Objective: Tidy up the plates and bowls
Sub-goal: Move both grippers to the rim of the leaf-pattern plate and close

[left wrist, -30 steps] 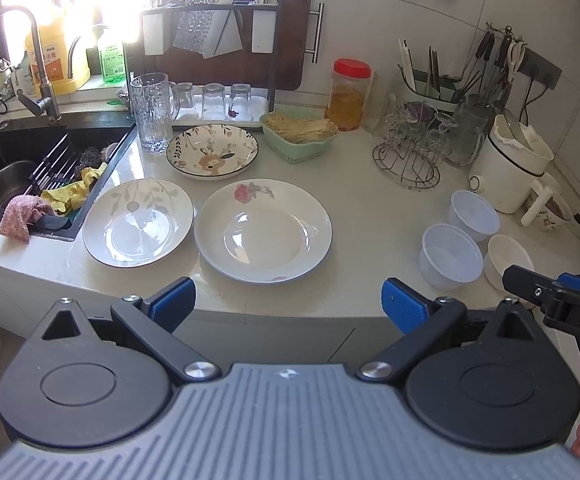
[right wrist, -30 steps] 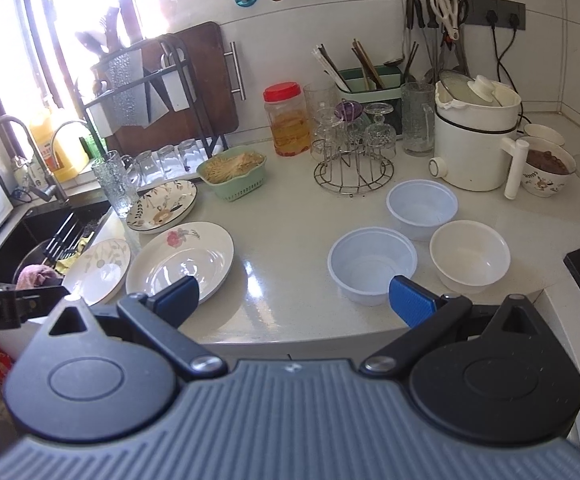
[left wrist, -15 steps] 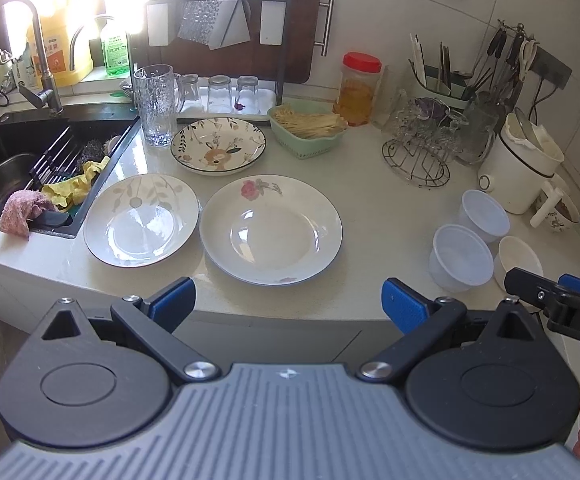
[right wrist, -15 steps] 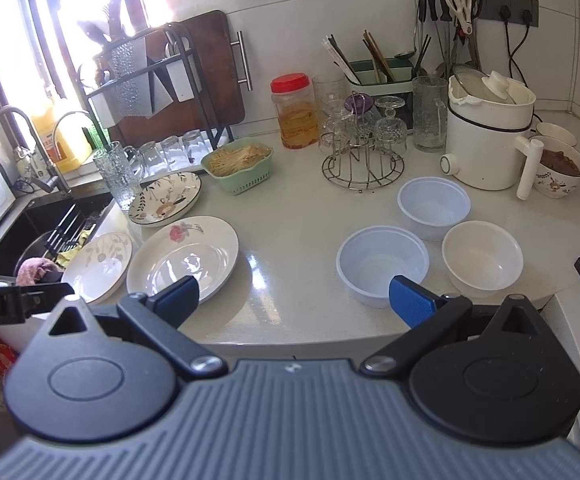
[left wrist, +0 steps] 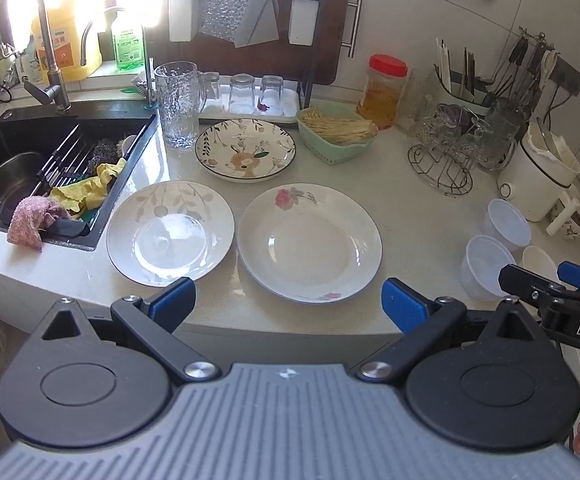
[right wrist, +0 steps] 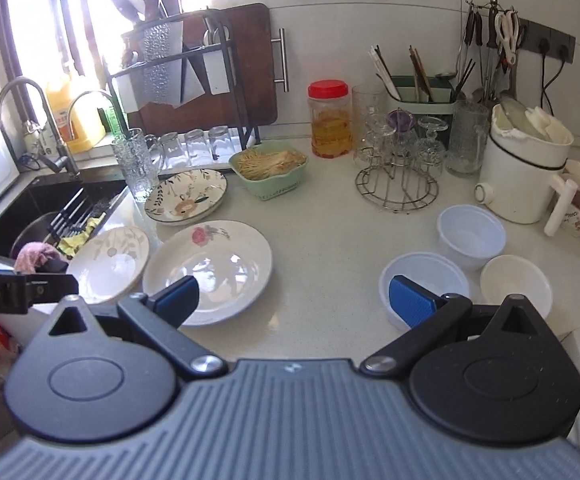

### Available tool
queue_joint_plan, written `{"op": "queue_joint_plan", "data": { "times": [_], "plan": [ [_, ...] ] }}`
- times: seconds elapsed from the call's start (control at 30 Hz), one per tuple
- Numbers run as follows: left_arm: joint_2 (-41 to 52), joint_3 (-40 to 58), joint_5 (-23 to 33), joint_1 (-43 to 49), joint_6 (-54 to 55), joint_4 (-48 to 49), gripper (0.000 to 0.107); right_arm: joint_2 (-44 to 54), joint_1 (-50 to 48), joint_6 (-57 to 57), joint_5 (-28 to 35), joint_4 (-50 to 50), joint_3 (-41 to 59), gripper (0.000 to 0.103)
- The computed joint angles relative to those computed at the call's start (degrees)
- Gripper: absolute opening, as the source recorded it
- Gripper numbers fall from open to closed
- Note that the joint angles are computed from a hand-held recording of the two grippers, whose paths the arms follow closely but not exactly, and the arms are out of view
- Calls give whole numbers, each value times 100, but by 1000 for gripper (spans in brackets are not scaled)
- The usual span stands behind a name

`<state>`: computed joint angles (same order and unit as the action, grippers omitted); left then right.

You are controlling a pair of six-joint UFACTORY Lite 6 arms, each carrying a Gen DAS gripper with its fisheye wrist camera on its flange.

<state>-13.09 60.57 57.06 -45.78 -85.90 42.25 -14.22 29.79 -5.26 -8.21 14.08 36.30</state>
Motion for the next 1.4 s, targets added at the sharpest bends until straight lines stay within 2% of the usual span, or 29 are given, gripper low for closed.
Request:
{"op": "queue_joint_plan", "data": {
  "times": [0.1,0.23,0.3,0.33,0.43,0.67,0.7,0.77,0.8,0.97,1.07,1.13,1.2,1.27,1.33,1.4],
  "plan": [
    [-457,-288,-320,773,950,-275,101,641,439,-1083,-315,1444,449,103],
    [-950,-555,-1204,2478,3272,-1476,101,1532,1048,-2889,-628,3724,1277,103],
    [-884,-540,-1601,3343,4471,-2223,101,1953,1266,-3351,-710,4426,1725,103],
    [-743,-444,-1770,3776,5070,-2612,101,2179,1342,-3649,-627,4941,2015,100],
    [-274,-150,-2269,4761,6869,-3832,101,2717,1577,-3943,-528,5744,2668,97],
    [1047,649,-2332,6403,11067,-6232,101,4273,2313,-6203,-867,8498,4492,96],
    [1232,741,-2278,6616,11666,-6606,101,4492,2407,-6527,-968,8812,4757,92],
    [1614,918,-2116,7023,12742,-7270,101,5011,2585,-7314,-1224,9489,5404,77],
    [1853,1075,-2012,7180,13006,-7385,101,5244,2652,-7498,-1309,9673,5689,73],
    [2814,1908,-1457,7797,14013,-7799,101,6228,2980,-8289,-1800,10648,7037,71],
    [3363,2349,-1304,8024,14408,-7788,100,6627,3063,-8193,-1705,10808,7557,71],
    [3788,2691,-1163,8181,14589,-7799,100,6823,3118,-8053,-1703,10790,7808,66],
    [4215,3050,-921,8378,14780,-7905,99,7127,3137,-8523,-1842,11349,8303,62],
    [4535,3282,-755,8547,14936,-8028,94,7430,3147,-8833,-2018,11796,8795,60],
    [4823,3475,-721,8621,14974,-7975,88,7757,3153,-9266,-2211,12273,9322,50],
    [5045,3569,-764,8677,15087,-7993,79,8047,3176,-9576,-2421,12566,9777,46]
  ]
}}
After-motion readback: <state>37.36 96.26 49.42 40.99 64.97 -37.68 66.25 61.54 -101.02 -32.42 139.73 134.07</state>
